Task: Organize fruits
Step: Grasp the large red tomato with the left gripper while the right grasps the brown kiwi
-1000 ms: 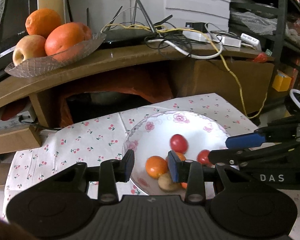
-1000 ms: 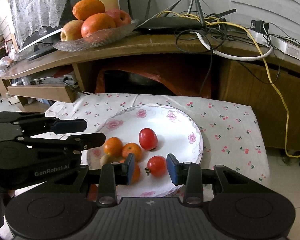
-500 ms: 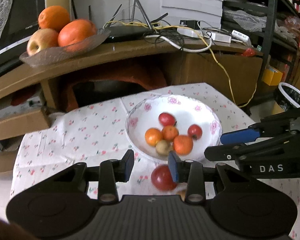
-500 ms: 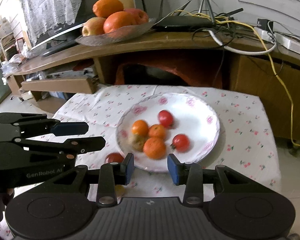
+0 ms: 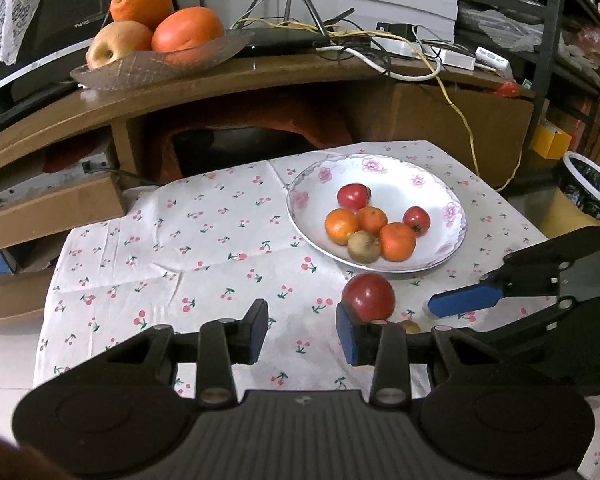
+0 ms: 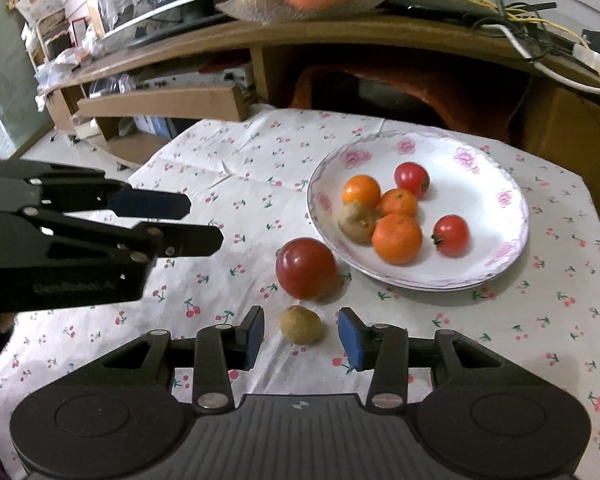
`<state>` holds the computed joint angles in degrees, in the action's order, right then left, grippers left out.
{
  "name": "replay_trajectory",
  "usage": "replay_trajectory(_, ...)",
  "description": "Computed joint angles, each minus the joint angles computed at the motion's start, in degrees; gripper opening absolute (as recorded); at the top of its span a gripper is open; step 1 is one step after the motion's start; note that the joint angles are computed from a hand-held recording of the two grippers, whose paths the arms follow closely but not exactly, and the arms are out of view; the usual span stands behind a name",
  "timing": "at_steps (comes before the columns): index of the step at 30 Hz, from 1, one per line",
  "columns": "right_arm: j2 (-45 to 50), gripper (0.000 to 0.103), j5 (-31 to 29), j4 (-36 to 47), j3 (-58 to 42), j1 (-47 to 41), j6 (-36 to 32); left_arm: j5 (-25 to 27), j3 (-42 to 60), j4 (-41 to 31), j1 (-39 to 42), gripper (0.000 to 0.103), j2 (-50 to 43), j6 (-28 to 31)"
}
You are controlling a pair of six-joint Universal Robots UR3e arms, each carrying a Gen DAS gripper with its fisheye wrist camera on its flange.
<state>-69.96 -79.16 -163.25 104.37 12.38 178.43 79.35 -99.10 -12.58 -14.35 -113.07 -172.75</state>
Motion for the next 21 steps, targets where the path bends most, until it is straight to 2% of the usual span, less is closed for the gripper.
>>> replay_trajectory(6,3.2,0.040,0.1,1.4,-2.4,0.6,-0.4,-0.6,-0.4,-0.1,0.5,0.042,-0.2,0.5)
replay_trajectory(9,4.1,0.026,-0.8,2.0,-3.5,1.1,-0.3,-0.9,-0.3,-0.3,0.6,0.042,-0.5,0.4)
replay_trajectory(16,1.9,0.025,-0.8,3.4,-2.0,0.1,-0.3,-3.4,3.1,-1.8,-0.9,0.042,-3.0,0.8)
replay_trajectory(19,-1.2,0.025,-0.9,3.2,1.2,-1.3,-0.1,-4.9,5.2,-3.1,-1.9,0.042,-4.6,1.3)
replay_trajectory(21,-3.2,0.025,-1.1,2.8,3.6,-2.4,0.1,-4.1,7.3,-3.9,-3.0,0.043,-6.4,1.5)
